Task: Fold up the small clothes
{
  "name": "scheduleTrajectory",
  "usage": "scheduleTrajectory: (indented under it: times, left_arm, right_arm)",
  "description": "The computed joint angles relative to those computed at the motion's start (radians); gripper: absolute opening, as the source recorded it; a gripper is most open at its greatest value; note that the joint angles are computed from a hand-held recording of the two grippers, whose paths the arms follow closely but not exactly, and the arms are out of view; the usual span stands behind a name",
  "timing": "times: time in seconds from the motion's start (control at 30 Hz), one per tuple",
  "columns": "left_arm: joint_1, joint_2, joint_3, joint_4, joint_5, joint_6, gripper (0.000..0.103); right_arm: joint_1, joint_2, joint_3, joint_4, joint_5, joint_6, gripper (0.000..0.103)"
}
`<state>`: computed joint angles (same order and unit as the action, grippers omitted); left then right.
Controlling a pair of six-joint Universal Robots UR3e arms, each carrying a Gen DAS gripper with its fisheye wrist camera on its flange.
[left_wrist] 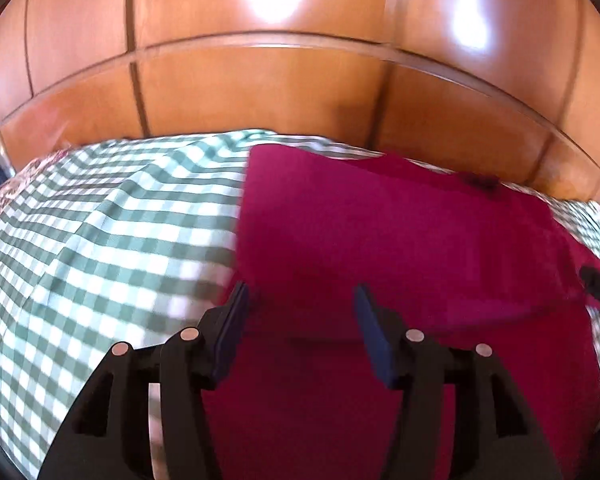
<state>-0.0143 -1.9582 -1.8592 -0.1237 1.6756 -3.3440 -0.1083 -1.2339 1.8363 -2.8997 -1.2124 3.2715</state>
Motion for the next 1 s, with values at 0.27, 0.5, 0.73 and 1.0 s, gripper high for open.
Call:
scheduleTrajectory:
  times: [0.27,0.5,0.73,1.0]
  left_arm:
    - [-0.100,0.054,-0.118,0.009,-0.026,-0.043,0.057]
    - [-0.140,-0.010,-0.103,0.017,0.008,-0.071,0.065]
    - [-0.138,-0.029,-0.095,0.022,0.004,-0.073,0.068]
    - [-0.115,-0.013,-0.123,0.049,-0.032,-0.071,0.069]
  right_arm:
    - [-0.615,-0.283,0.418,-0.004,0.195,0.066,0.072]
    - [-0.763,-0.101,0.276,-0.026,0.201,0.173,0.052]
    - [-0.644,0.001,-0.005,0.128,0.055,0.109,0.011]
    - [-0.411,-0.112,-0.088,0.149,0.118,-0.002,0.008]
